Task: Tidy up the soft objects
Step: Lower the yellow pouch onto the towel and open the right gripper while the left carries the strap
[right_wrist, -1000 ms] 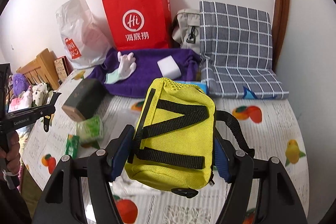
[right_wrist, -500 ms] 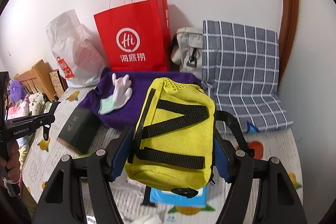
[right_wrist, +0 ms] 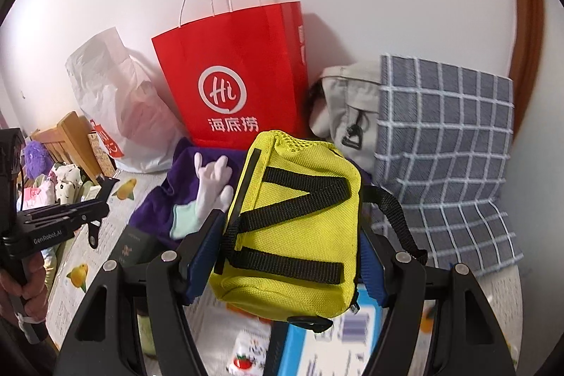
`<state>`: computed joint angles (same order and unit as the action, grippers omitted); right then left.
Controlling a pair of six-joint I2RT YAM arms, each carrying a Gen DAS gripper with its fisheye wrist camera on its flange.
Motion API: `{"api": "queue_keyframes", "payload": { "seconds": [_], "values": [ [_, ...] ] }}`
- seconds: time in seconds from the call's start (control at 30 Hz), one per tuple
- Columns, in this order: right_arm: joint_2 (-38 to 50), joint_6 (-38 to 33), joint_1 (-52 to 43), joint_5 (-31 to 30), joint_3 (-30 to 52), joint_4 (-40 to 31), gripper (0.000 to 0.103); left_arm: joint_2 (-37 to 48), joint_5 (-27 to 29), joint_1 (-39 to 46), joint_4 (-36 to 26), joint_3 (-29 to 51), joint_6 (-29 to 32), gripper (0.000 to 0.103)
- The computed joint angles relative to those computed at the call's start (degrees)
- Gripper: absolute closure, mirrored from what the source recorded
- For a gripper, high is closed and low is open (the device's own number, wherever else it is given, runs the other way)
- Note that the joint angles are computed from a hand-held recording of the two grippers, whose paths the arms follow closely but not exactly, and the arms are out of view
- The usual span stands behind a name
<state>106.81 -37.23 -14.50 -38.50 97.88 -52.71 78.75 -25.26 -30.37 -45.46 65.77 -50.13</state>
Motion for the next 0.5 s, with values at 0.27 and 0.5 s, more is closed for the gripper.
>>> {"api": "queue_keyframes", "payload": {
  "seconds": [0.27, 0.5],
  "values": [
    [6.9, 4.0, 4.3, -1.5, 8.5, -1.3, 0.033, 5.1, 3.2, 5.7, 3.3, 3.6, 5.2, 0.083],
    [13.6, 3.3, 7.0, 1.1, 9.9, 0.4, 0.033, 10.7, 7.4, 10.3, 7.3, 5.7, 8.6, 0.083]
  ]
}}
